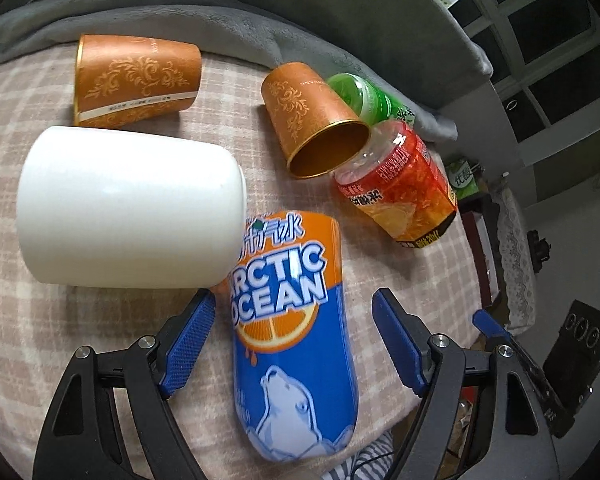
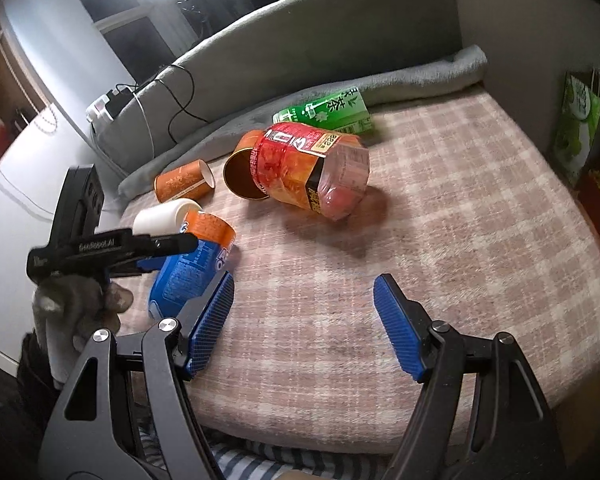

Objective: Flip cup upright
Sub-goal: 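Close the left gripper around the middle of the lying bottle, then rotate the bottle cap-down upright with the left gripper and lower it onto the table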

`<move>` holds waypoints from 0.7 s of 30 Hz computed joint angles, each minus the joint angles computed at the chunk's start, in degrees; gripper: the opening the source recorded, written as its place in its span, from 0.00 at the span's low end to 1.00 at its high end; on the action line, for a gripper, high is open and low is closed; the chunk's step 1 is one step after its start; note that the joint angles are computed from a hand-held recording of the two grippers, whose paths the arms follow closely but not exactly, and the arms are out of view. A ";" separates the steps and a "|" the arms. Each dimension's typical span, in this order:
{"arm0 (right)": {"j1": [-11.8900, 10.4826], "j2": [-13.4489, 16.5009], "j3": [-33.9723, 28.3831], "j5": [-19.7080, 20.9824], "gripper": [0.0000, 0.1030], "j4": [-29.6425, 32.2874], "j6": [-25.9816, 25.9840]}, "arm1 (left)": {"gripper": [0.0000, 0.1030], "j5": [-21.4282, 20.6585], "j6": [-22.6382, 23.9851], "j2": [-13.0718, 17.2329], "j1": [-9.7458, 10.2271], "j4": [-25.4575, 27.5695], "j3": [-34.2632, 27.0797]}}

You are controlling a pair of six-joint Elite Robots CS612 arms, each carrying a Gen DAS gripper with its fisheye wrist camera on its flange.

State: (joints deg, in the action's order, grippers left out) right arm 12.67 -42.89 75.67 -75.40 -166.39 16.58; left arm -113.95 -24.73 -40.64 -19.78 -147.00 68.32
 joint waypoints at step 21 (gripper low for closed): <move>1.13 -0.61 0.71 -6.41 0.73 -1.79 -2.40 | 0.59 0.08 1.79 1.49 -0.15 2.15 -2.47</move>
State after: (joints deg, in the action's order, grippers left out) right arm 13.81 -43.50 76.38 -81.81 -168.18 14.19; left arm -113.87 -22.94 -39.16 -19.93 -144.85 65.85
